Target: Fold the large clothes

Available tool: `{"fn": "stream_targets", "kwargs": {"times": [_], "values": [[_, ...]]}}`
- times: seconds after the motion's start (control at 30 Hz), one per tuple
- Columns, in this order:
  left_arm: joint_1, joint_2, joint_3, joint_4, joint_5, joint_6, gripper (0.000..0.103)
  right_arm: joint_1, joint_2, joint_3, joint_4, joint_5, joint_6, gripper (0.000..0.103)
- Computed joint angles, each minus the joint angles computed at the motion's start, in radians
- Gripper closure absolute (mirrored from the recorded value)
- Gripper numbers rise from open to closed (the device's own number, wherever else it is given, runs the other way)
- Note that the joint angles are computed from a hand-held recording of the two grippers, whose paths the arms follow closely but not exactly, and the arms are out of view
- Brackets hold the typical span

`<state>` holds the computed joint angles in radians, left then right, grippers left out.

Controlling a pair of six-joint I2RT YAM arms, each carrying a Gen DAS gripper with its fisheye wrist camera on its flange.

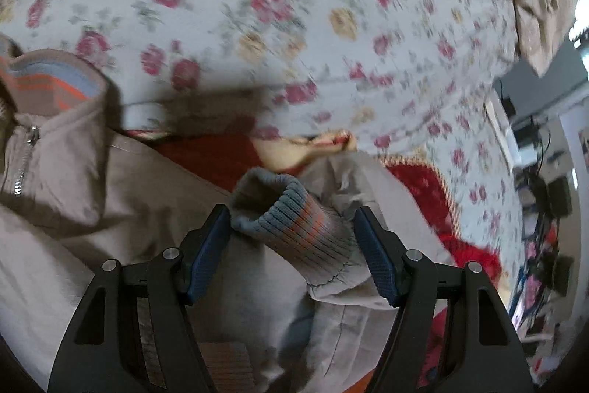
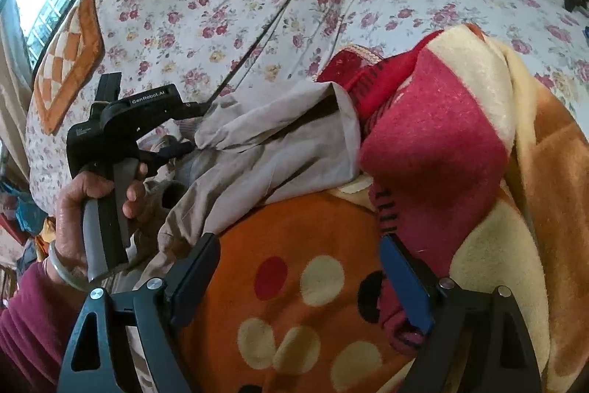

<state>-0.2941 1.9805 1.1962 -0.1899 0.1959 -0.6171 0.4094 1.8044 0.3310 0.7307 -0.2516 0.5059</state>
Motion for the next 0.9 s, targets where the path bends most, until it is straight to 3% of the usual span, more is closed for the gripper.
{"fn": "stream_targets", "kwargs": {"times": [0.07, 0.17, 0.37, 0.67, 0.9], "values": [[-0.014, 0.001, 0.023, -0.038, -0.015, 0.030, 0.087, 0.002, -0.002, -0.008, 0.011, 0.014, 0.004, 0.017], [-0.027, -0.046, 0.014, -0.055, -0.020, 0.053, 0.091, 0.001, -0.006, -0.021, 0.033, 0.027, 0.011, 0.017], [-0.039, -0.326, -0.064, -0.118, -0.078, 0.111, 0.093, -0.001, -0.017, -0.039, 0.062, 0.041, 0.020, 0.017], [0.052, -0.745, -0.034, -0.407, -0.109, 0.174, 0.093, 0.042, -0.046, -0.074, 0.105, 0.111, 0.032, 0.017], [0.110, -0.916, 0.063, -0.644, -0.192, 0.197, 0.093, 0.166, -0.104, -0.062, 0.067, 0.154, 0.008, 0.017]]}}
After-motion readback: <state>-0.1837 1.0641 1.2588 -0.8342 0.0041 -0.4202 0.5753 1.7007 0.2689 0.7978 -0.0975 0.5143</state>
